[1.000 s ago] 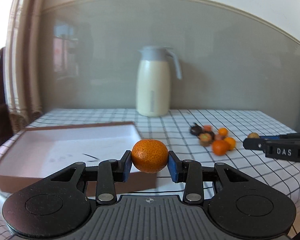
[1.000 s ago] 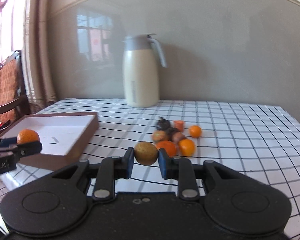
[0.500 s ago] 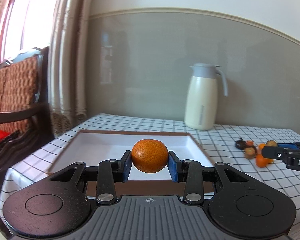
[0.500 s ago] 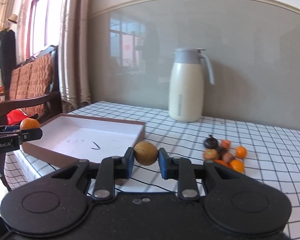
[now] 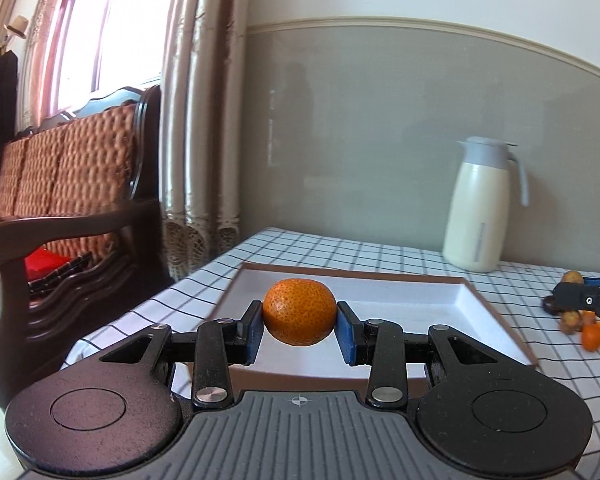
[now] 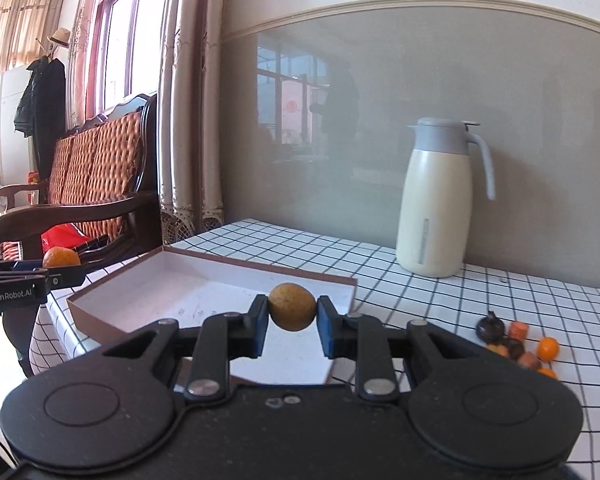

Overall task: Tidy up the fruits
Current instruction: 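Carry the orange in the left tool while the right tool carries the brown fruit over the white box, then open the left tool dropping the orange while the right tool releases the brown fruit into the box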

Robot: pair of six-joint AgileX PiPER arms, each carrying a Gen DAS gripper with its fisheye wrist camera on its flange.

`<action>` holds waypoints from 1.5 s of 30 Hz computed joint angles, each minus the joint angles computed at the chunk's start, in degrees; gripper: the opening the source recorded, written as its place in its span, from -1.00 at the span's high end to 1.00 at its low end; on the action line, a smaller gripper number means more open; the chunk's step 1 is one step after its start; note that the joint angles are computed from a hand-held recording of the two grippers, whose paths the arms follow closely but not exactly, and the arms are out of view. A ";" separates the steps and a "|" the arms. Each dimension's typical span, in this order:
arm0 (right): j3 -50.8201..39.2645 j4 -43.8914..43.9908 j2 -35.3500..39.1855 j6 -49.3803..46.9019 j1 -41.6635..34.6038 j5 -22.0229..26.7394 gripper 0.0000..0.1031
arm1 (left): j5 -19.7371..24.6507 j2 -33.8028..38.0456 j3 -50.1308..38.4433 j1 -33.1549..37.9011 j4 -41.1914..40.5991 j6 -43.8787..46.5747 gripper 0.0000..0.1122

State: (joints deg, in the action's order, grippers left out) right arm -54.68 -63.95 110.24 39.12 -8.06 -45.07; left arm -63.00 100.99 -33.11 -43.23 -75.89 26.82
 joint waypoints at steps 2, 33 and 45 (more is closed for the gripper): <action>-1.21 0.84 0.90 0.20 1.36 0.72 0.66 | 0.89 0.29 -0.13 2.21 1.38 -0.75 0.31; -30.36 -16.05 18.10 26.54 9.94 14.29 0.64 | 13.27 9.29 -11.26 20.44 11.44 0.66 0.31; -28.41 1.85 18.81 12.45 9.43 16.45 -0.89 | 4.52 11.36 -11.28 17.85 7.34 0.99 -0.84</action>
